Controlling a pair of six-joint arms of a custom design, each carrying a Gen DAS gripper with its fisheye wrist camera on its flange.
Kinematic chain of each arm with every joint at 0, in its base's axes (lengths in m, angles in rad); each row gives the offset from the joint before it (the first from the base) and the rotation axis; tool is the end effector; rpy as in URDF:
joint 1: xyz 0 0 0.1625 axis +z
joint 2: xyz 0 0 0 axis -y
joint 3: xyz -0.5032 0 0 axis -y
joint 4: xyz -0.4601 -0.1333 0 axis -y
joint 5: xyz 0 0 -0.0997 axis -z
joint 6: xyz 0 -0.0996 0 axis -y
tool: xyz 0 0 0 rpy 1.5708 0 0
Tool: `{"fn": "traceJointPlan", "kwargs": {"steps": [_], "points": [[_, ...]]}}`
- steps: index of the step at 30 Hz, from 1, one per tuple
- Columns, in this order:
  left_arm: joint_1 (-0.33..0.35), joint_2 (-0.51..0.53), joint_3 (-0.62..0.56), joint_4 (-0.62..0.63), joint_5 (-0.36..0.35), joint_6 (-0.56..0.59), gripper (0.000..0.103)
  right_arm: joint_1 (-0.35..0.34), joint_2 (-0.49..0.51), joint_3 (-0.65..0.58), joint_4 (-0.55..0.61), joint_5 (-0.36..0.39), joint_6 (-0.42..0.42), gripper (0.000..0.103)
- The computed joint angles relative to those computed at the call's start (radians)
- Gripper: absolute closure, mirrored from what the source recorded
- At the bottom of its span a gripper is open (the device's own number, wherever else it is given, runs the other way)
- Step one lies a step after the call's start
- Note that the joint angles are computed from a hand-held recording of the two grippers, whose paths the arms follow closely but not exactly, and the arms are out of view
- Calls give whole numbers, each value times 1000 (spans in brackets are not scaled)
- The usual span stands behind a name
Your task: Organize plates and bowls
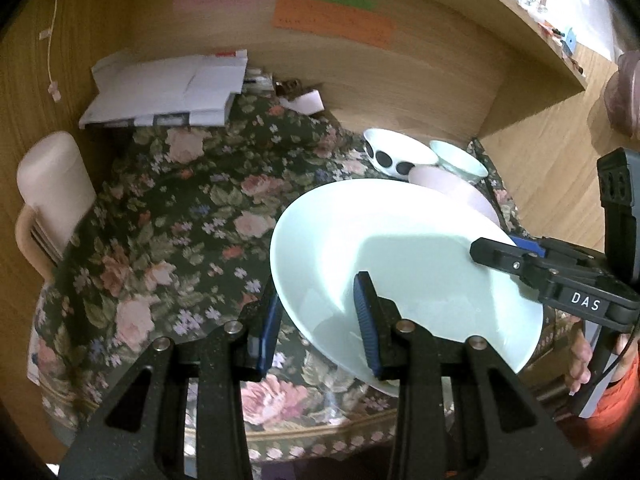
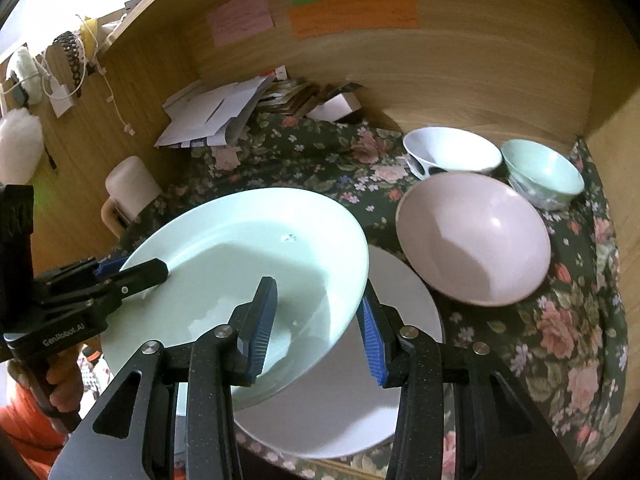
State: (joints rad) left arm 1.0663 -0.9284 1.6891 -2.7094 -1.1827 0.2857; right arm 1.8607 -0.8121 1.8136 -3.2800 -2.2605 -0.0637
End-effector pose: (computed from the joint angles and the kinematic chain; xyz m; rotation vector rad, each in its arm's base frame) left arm -0.2184 -0.7492 0.1993 0.9600 2.5696 -0.5799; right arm 0.2728 -0.6699 0.1466 0.1072 -2.3875 0.9656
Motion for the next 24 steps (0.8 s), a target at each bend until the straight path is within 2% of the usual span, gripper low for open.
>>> {"fn": "traceJointPlan", "kwargs": {"steps": [14,24], "points": [[-1,26,4,58,9,-11,68,-25,-16,73,-12,-11,55,66],[9,58,-12,68,26,-8,68,-56,-21,93,-4,26,113,66]]}}
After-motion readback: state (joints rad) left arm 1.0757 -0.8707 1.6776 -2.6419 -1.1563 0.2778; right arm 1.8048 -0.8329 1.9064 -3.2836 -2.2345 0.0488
